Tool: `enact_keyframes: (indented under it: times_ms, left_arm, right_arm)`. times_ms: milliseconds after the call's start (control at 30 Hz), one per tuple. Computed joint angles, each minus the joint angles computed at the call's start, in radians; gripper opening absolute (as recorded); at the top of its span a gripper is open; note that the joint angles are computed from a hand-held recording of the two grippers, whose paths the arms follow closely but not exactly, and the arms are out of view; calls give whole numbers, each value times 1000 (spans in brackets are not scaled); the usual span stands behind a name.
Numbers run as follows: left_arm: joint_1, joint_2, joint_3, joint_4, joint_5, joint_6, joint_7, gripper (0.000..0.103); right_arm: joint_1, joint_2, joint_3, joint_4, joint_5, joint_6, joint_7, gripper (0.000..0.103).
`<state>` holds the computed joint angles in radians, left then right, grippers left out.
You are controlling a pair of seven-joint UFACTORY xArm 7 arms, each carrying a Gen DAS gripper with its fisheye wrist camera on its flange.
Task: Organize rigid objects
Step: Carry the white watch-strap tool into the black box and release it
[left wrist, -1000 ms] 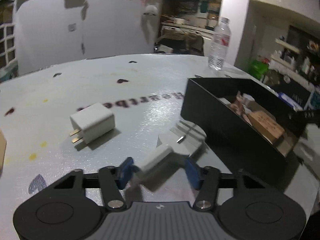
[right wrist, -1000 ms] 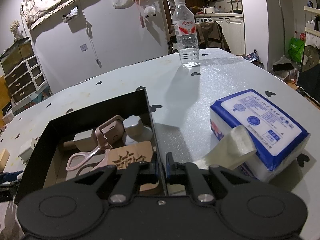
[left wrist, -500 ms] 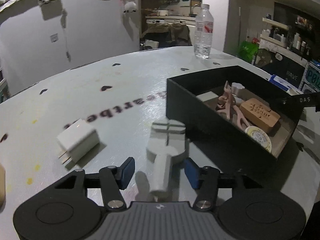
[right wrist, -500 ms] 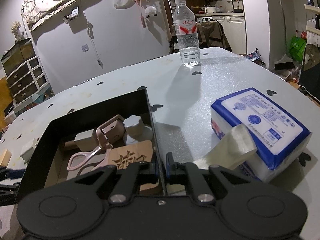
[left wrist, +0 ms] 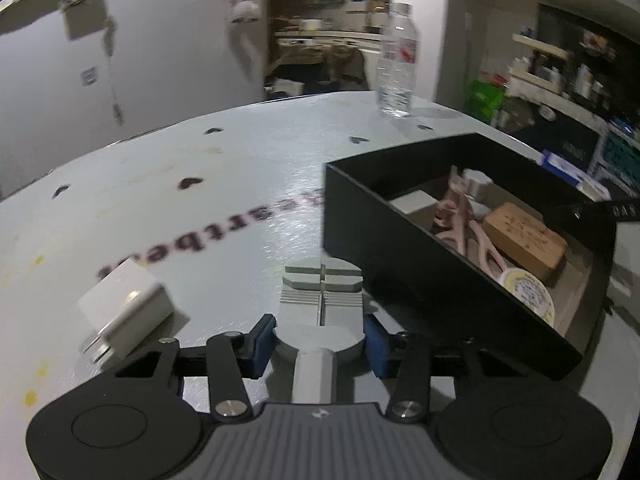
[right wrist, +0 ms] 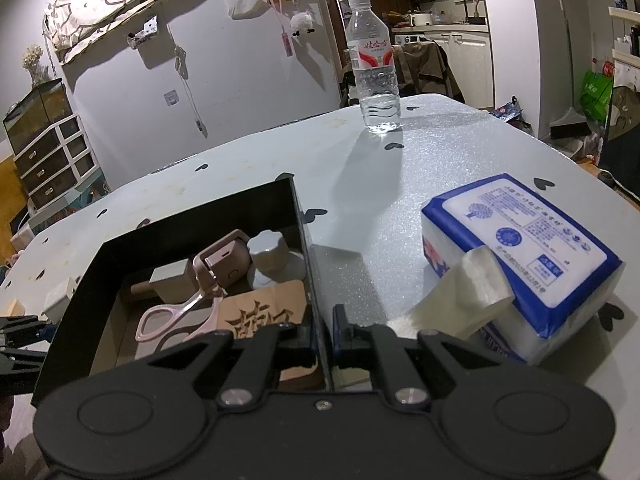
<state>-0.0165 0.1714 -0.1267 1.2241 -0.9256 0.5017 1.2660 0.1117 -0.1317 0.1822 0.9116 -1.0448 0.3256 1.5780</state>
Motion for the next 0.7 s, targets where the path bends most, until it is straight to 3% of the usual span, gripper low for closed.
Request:
enact_keyframes:
  times_ms: [133,233,500,700]
  left_arm:
    - [-9,-27,19,-18,29,-39,-189,47]
    - [7,-59,28,-18,-41,11,-292,47]
    - [-11,-140,62,-22,-177,114,-404,47]
    - [-62,-182,66,-50,-195,109,-480,47]
  right_arm:
    - [0,-2,0,-2,-1,-2,3,8]
    - [-2,-1,0,-1,-3,-5,7,8]
    - [-7,-3,-1,-7,-20,-22,22,8]
    - [-12,-8,3,-10,-39,-23,39,7]
